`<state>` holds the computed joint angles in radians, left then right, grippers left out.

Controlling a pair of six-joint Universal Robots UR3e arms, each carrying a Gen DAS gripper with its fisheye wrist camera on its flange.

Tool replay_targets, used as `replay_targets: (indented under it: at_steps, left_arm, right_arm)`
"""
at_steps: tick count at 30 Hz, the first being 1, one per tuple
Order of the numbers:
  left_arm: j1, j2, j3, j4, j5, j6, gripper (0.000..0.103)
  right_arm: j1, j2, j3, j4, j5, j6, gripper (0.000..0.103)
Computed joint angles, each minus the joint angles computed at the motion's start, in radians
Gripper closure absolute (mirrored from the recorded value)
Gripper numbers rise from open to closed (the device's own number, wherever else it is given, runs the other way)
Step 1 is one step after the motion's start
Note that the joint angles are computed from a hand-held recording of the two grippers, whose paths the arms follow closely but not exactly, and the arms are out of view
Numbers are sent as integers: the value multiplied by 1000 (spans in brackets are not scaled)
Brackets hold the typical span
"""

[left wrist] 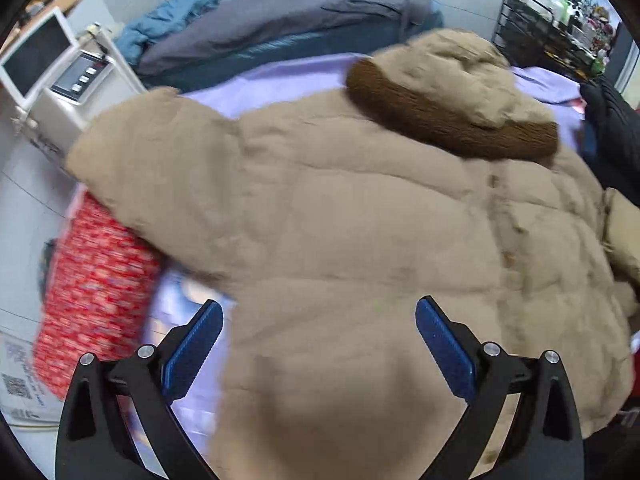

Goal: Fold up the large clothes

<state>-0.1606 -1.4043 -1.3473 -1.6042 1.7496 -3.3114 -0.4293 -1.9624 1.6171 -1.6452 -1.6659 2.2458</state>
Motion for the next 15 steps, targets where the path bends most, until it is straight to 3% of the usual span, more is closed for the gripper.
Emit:
replay_targets:
  at_steps: [1,3,6,9,11,14,15]
  left_arm:
    - [-39,-17,3,0,-4,-32,8]
    - [-107,-46,-5,15,-16,-87,8]
    - [-176,-64,-39,31,-22,-127,8]
    - [-205,-111,-38,64,-4,-133,8]
    - [-199,-173,-3,98,21,-119,10]
    - [-153,-307,129,115,-17,-87,28]
    - [-138,-366,195,104,-38,-68,39]
  right_arm:
    - [69,20,75,-132,-69,12,46]
    - [123,57,144,-259,-143,14,46]
    - [128,76,240,-415,-183,-19,47]
    - [87,66,234,-391,-139,-15,64]
    - [55,64,214,-343,-102,12,70]
    - [10,63,179,-290,-57,33,71]
    - [-5,70,158,-261,-46,47,71]
